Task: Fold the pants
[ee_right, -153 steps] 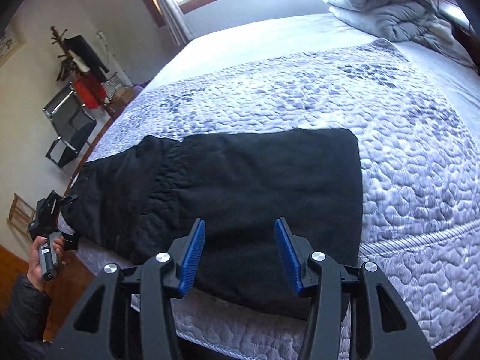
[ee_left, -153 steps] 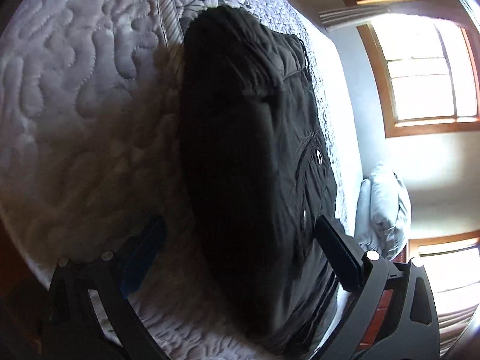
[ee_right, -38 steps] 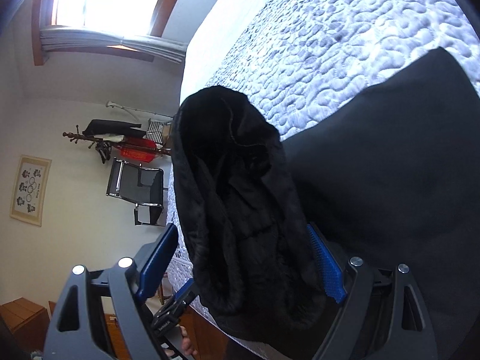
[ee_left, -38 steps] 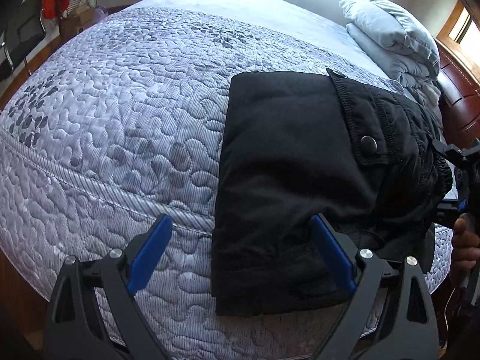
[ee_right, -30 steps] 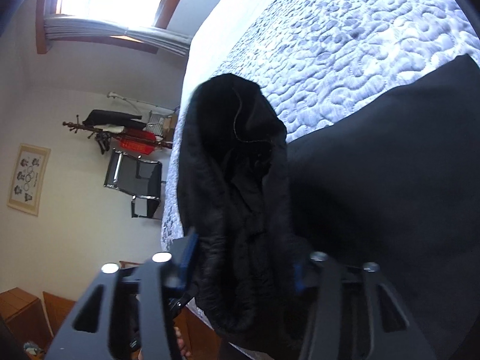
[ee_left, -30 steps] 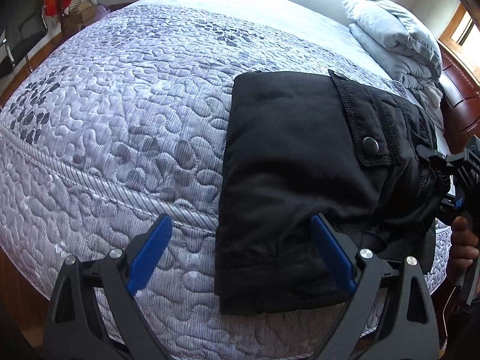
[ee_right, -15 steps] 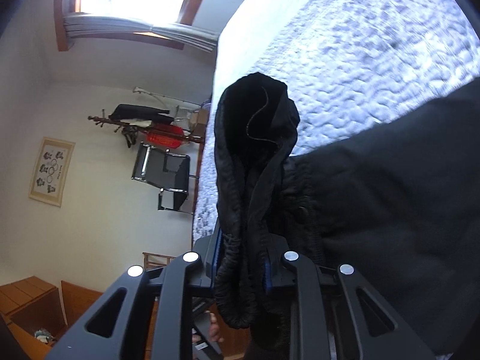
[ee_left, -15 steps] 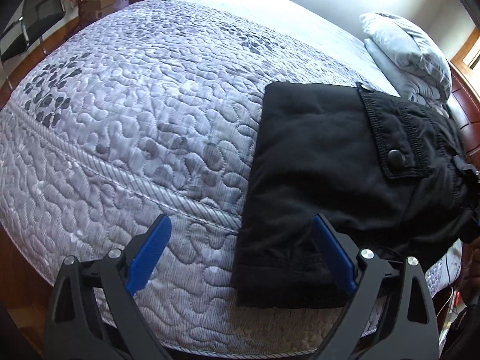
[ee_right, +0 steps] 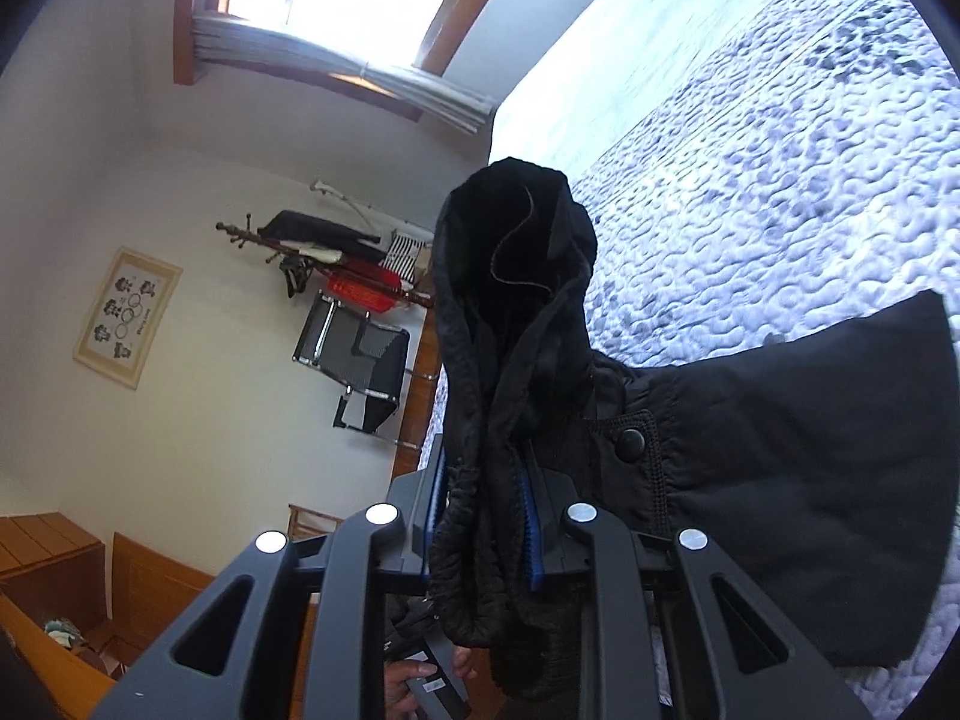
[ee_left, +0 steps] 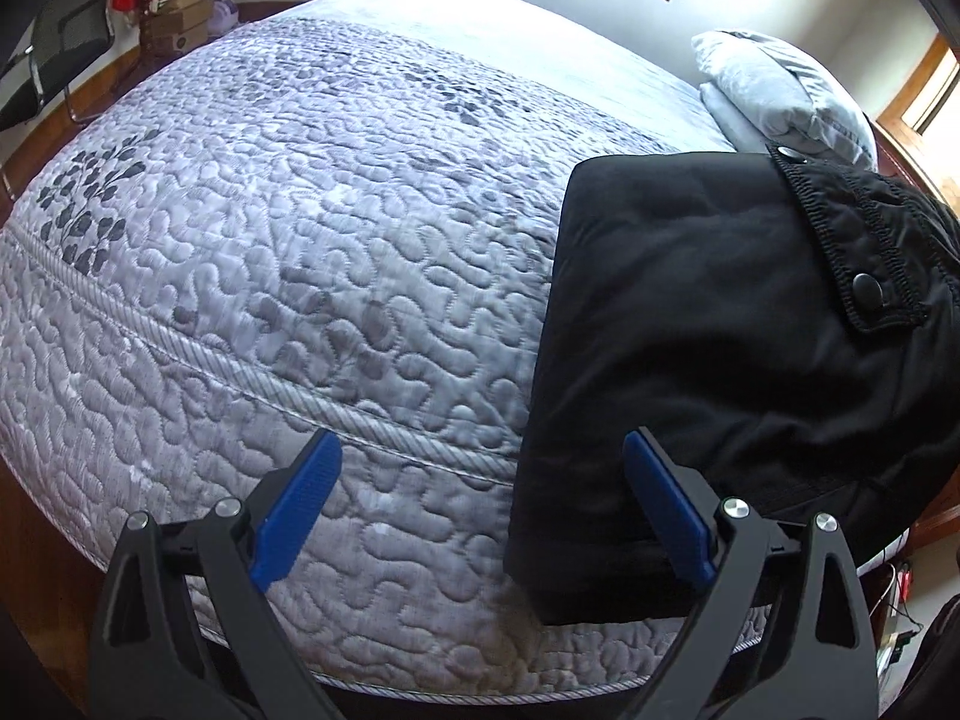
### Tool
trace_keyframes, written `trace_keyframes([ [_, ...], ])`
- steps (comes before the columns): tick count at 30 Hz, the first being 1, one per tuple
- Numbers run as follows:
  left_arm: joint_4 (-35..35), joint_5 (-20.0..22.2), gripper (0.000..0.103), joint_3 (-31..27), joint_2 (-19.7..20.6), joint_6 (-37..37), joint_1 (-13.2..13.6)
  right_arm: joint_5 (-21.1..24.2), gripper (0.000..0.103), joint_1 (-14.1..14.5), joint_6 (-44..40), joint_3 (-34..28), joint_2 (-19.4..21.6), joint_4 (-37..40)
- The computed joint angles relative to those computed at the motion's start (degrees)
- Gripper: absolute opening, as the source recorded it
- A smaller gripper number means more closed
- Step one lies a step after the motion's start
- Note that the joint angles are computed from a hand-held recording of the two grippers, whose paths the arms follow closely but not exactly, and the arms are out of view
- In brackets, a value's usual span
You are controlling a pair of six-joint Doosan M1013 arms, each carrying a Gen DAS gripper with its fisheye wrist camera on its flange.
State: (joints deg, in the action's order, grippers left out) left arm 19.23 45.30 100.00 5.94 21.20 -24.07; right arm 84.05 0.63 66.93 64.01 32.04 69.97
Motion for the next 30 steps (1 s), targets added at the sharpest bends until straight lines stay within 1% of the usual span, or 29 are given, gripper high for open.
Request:
trace_keyframes([
  [7, -0.48, 0.03, 0.095, -1.83, 1.16, 3.40, -0.96, -2.43, 0.021, -2.41, 2.12, 1.50, -0.34, -1.64],
  [10, -0.98, 0.24, 0.095, -2.68, 1.69, 4.76, -1.43, -3.09, 0.021, -3.25, 3.65, 2.29, 0.10, -2.96],
  [20, -0.97, 1.93, 0.095, -5.55, 3.24, 8.49, -2.85, -5.23, 0.021, -4.66, 5.65, 5.75, 1.90, -3.96],
  [26, 1.87, 2.52, 0.095, -7.28, 3.74, 9.09, -4.01, -6.56, 0.021, -4.74, 5.64, 6.52, 2.94, -6.75],
  [29, 3.51, 3.78, 0.095, -8.33, 4.15, 9.15, -4.65, -7.15, 0.025, -4.76, 5.57, 7.30, 3.29, -7.61],
  [30, 3.69, 4.00, 0.096, -8.56, 4.25, 9.39, -4.75, -7.59, 0.033, -4.78, 5.73, 7.60, 3.29, -8.06],
])
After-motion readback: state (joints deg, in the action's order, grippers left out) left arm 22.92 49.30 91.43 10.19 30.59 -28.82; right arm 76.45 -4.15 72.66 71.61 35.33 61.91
